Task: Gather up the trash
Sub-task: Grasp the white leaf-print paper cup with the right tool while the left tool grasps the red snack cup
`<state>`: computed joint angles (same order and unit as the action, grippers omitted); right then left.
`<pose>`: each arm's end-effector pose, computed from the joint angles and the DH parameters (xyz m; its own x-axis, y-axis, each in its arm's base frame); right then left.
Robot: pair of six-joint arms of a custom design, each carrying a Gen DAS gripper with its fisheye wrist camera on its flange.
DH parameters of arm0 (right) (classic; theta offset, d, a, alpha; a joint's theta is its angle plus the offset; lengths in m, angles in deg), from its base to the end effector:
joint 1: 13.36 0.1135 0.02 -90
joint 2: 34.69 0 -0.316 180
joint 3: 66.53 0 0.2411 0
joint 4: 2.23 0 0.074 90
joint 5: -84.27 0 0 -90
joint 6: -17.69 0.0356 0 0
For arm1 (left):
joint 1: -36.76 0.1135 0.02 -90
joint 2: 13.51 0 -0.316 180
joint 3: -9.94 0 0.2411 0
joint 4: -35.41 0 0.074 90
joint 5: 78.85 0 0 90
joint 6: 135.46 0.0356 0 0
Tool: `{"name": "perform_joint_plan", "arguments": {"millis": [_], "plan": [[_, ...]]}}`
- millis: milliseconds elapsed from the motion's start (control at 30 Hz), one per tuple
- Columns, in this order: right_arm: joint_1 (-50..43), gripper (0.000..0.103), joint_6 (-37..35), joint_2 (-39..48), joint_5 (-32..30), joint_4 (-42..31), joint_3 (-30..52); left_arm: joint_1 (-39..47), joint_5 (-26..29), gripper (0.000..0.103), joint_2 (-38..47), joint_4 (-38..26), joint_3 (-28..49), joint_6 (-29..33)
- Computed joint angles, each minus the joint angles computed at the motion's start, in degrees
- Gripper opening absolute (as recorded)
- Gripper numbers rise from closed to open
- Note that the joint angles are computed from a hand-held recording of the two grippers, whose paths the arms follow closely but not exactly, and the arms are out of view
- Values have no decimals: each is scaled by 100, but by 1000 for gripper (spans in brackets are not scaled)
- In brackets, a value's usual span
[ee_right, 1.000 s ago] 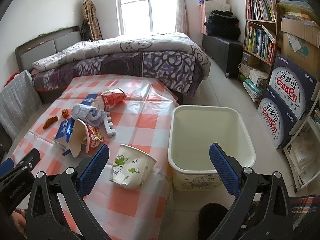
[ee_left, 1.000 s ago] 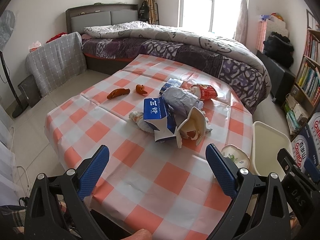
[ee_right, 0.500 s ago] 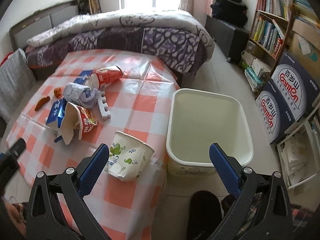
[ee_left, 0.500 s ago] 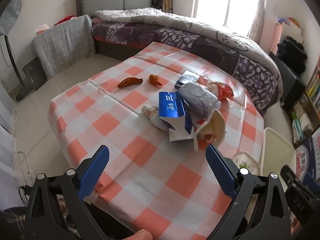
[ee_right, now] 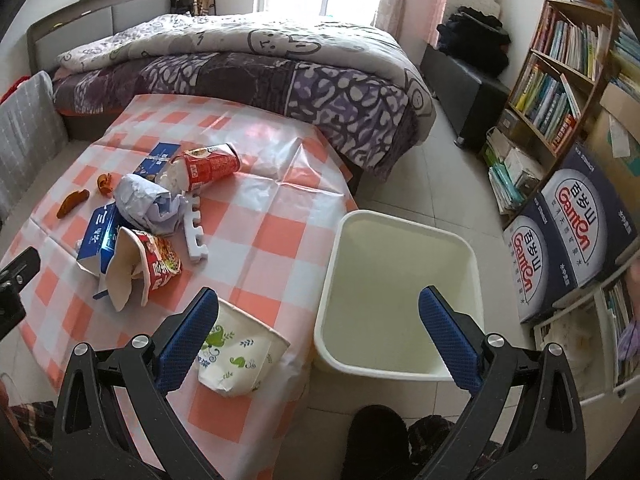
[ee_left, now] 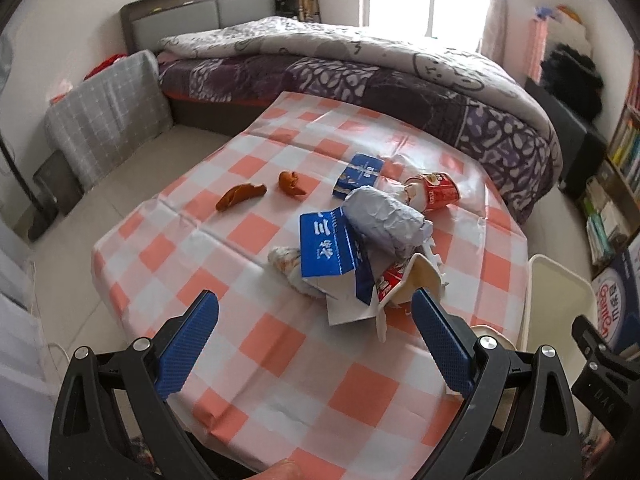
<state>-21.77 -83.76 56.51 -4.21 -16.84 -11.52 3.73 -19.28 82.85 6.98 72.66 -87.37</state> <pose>0.2872 -0.0434 0.2021 -0.7837 -0.0847 -0.6154 0.0074 0.9893 -0.1456 0.2653 -0.1510 0.2015 -0.7323 -0.2108 -0.6475 -0.2930 0.9559 0.0202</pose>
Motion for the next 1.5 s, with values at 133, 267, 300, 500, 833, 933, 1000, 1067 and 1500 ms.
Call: {"name": "perform_joint_plan", "arguments": {"millis": [133, 267, 300, 500, 833, 933, 1000, 1067, 1500], "plan": [[-49, 96, 81, 267, -200, -452, 410, 173, 47, 94, 246, -256, 445, 399], [-157, 96, 289, 748, -611, -1087, 954, 680, 952, 94, 593, -403, 822, 742], [-182, 96, 341, 860, -718, -1224, 1075, 790, 1160, 94, 692, -404, 880, 783], [-441, 96, 637, 1561, -1319, -1643, 1607, 1184, 2402, 94, 1320, -99, 1052, 711], [-1031, 96, 1397, 2188, -1765, -2227, 2319, 583, 2118, 87, 2327, -627, 2322, 1203], [-1120, 96, 1294, 2320, -1751, -2311, 2380, 566, 2047, 64, 2663, -908, 2667, 1275], [-1169, 96, 1215, 2365, -1795, -2421, 2407, 624, 2214, 46, 2814, -1029, 2757, 1313], [-1183, 96, 1148, 2360, -1864, -2470, 2365, 668, 2315, 35, 2782, -934, 2627, 1351], [-485, 96, 1278, 2228, -1897, -2173, 1459, 1067, 2792, 31, 1042, 409, 1209, 1296]]}}
